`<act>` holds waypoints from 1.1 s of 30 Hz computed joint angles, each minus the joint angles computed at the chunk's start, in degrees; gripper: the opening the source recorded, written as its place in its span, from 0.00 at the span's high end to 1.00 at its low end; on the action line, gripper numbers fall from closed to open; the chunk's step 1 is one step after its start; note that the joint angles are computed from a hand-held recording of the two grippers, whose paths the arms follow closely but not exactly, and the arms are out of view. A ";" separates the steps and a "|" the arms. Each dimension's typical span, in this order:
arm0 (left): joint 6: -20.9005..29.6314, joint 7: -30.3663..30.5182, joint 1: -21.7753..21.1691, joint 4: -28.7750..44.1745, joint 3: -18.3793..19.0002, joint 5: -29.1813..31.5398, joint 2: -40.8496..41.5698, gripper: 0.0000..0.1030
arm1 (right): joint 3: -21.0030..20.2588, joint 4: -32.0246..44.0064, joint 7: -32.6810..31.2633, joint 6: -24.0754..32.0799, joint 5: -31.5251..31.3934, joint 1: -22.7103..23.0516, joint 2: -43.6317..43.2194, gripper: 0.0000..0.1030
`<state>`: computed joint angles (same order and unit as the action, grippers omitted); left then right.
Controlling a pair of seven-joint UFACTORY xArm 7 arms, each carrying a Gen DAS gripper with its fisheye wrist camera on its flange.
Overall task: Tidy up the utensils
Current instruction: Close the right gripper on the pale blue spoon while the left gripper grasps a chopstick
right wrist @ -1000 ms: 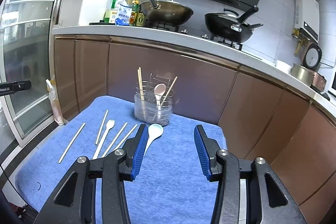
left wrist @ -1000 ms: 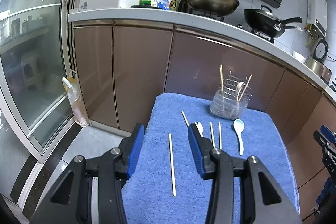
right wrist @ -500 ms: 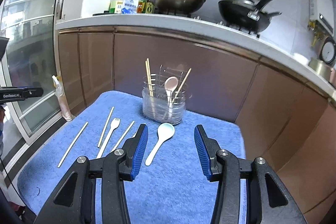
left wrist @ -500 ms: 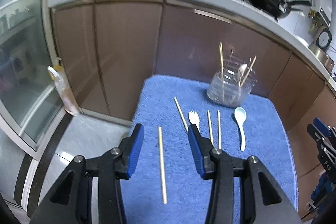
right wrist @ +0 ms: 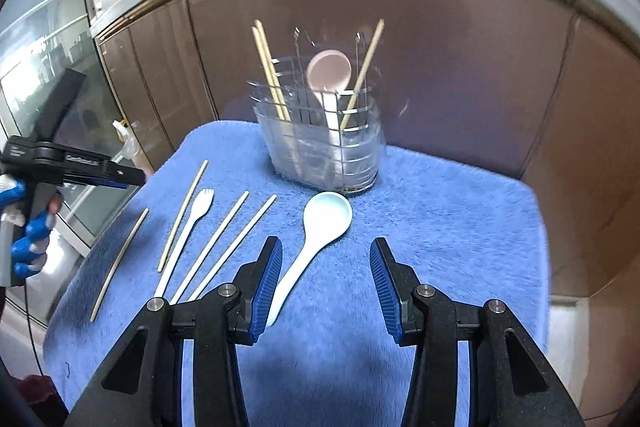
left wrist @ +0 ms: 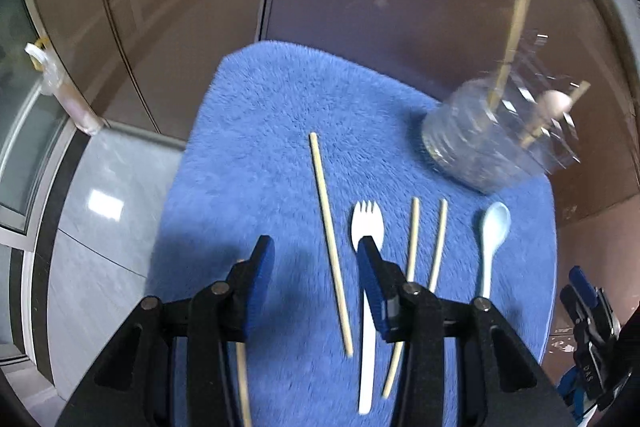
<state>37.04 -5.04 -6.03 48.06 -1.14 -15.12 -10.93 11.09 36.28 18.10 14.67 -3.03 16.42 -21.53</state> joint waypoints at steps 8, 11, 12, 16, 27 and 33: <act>3.76 0.66 0.73 10.80 -1.00 -0.85 12.78 0.70 | -8.05 7.34 -15.83 -0.57 14.30 5.76 11.97 0.59; 5.78 0.27 0.65 13.66 -1.61 0.95 15.58 0.77 | -9.22 10.00 -24.12 0.48 23.80 6.44 15.54 0.65; 6.37 0.30 0.74 14.53 -1.69 1.22 16.30 0.78 | -9.59 10.95 -27.55 1.16 27.99 6.54 16.63 0.67; 9.19 0.37 1.19 17.23 -2.00 0.86 19.03 0.83 | -8.55 14.93 -34.82 4.52 35.99 4.11 21.00 0.67; 13.02 1.18 2.76 21.82 -2.15 -1.02 22.56 0.92 | -2.37 24.42 -44.39 14.38 41.70 -4.03 29.78 0.78; 10.22 2.57 3.67 19.42 -2.10 -2.94 21.45 0.95 | -1.33 23.89 -44.19 14.07 38.80 -4.11 29.22 0.90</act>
<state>47.26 -2.48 -2.35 67.48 -3.24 -18.06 10.53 9.76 60.17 -26.09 28.74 35.77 12.31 7.69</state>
